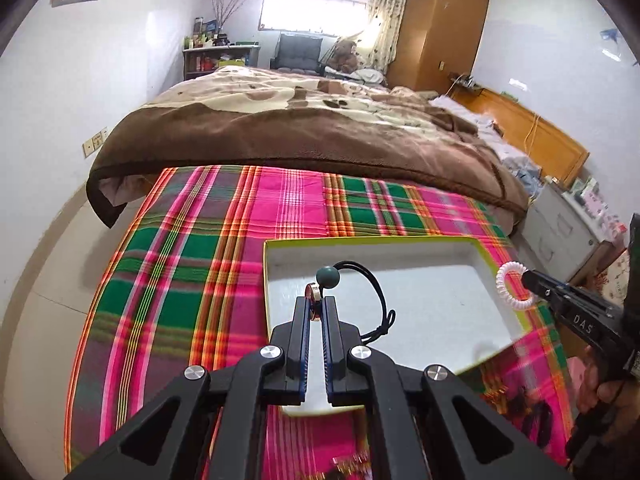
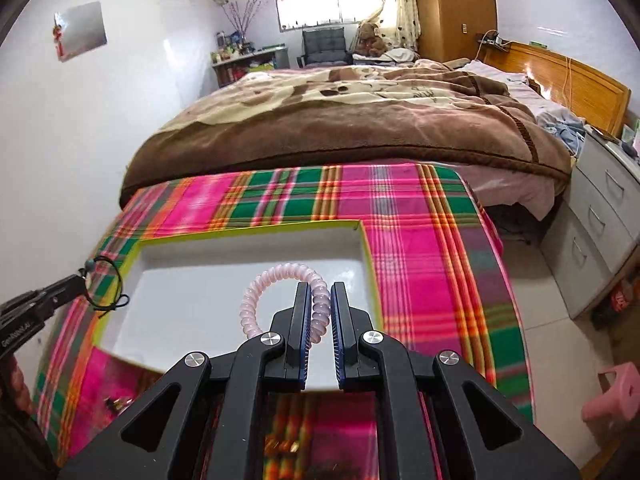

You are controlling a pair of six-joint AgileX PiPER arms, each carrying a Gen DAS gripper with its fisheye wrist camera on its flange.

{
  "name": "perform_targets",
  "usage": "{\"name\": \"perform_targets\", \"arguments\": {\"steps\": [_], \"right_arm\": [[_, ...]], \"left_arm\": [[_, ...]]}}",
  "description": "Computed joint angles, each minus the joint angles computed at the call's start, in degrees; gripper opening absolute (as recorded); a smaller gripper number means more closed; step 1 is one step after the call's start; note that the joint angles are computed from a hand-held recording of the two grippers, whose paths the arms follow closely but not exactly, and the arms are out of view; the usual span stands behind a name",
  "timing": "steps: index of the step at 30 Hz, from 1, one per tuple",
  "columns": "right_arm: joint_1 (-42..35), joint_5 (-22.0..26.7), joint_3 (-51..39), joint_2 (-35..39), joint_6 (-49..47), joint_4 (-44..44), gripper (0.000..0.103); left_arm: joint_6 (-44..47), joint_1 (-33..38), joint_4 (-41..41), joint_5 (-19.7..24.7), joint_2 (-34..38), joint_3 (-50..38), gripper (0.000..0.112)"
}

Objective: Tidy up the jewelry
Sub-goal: 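Carry both items into the white box and open both tools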

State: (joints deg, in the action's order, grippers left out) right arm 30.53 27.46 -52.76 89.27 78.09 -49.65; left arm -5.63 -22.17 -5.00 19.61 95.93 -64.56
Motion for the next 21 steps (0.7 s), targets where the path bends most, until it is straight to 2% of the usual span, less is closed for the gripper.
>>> {"name": "perform_targets", "arguments": {"steps": [7, 12, 21], "right_arm": [[-5.26, -3.53, -3.89, 6.04, -9.29, 5.93, 0.010], [-6.41, -3.83, -6.95, 10.26, -14.45, 9.36, 0.010], [-6.82, -2.67, -10.04, 14.35, -18.72, 11.96, 0.010]], "left_arm": [[-1.27, -0.61, 1.16, 2.99, 9.24, -9.21, 0.005], [-3.11, -1.05, 3.89, 5.48, 14.11, -13.90, 0.005], [-4.08, -0.82, 5.35, 6.06, 17.43, -15.72, 0.006]]}}
